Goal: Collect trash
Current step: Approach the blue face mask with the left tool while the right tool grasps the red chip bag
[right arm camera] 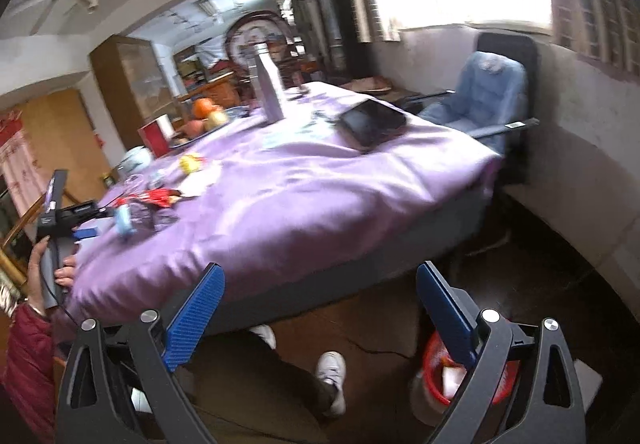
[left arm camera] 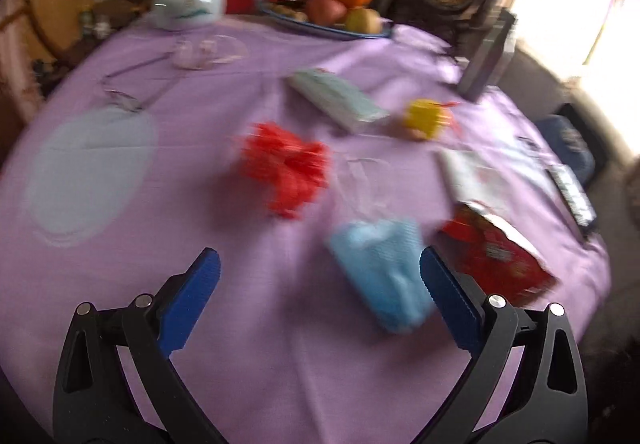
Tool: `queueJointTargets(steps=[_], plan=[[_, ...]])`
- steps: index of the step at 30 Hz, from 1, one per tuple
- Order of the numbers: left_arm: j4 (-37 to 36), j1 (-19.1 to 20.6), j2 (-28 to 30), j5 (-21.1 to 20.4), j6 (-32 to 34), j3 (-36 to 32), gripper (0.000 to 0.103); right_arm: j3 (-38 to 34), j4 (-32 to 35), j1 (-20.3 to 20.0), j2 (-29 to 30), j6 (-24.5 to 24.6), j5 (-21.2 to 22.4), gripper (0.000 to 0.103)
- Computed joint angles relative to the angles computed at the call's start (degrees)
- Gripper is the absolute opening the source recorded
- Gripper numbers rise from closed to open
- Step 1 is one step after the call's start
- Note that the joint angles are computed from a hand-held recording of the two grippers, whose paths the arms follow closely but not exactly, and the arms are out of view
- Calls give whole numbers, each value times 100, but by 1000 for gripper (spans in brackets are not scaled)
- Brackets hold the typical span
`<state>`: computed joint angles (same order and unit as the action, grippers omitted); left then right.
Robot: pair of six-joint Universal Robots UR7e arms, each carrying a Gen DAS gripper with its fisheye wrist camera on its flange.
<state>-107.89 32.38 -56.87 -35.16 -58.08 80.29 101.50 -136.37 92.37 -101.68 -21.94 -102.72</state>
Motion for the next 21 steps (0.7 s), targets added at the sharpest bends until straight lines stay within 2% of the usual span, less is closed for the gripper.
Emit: queueJointTargets(steps=[2, 6, 9, 18, 21], plan=[[-656, 15, 79, -231, 569, 80, 96, 2, -34, 267, 144, -166, -70, 95], [-663, 117, 396, -397, 874, -313, 96, -14, -106, 688, 412, -432, -214, 95], [-307, 232, 509, -602, 746, -545, 96, -169, 82, 872, 680, -401, -53, 95], [-1329, 113, 211, -364, 996, 76, 96, -776, 217, 1378, 1782, -280, 267, 95], [-1874, 136, 127, -474, 1193, 253, 96, -923, 151, 1500, 2097, -294, 217, 95]])
